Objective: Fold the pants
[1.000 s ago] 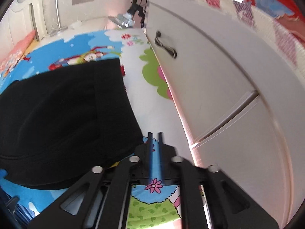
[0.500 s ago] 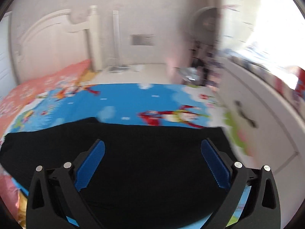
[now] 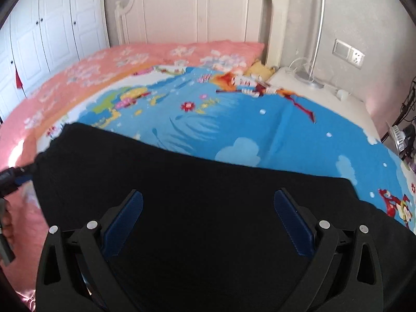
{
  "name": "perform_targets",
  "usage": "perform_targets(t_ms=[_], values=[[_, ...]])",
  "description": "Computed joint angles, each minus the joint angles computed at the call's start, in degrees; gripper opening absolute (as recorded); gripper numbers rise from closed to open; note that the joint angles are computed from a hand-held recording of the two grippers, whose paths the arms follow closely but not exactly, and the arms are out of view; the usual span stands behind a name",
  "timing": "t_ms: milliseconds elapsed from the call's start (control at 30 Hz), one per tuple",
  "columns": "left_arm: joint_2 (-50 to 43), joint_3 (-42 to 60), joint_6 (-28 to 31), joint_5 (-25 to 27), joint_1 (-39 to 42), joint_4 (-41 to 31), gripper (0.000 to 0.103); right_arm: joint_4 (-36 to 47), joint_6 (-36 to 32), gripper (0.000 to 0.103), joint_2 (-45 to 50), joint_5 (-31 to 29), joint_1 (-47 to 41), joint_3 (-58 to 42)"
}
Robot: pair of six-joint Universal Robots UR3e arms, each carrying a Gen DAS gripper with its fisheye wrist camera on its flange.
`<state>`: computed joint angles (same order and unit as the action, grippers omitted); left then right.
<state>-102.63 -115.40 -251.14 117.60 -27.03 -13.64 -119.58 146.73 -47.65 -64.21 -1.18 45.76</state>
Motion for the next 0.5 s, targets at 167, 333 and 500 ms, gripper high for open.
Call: perform_targets(t_ms=[167, 333, 500], values=[[2.2, -15.1, -1.9, -11.5, 9.3, 24.8, 0.057, 0.4, -0.9, 0.091, 3.7, -3.9, 1.1, -1.2], [-2.7, -25.1, -9.2, -22.3, 16.8, 45.9, 0.056, 0.5, -1.4, 0.092, 4.7, -5.8, 1.6, -0.9], [-4.5, -25.3, -9.7, -26.4, 20.8, 48.4, 0.047, 0.0, -0.8, 0.095, 5.1, -6.5, 1.8, -0.9]])
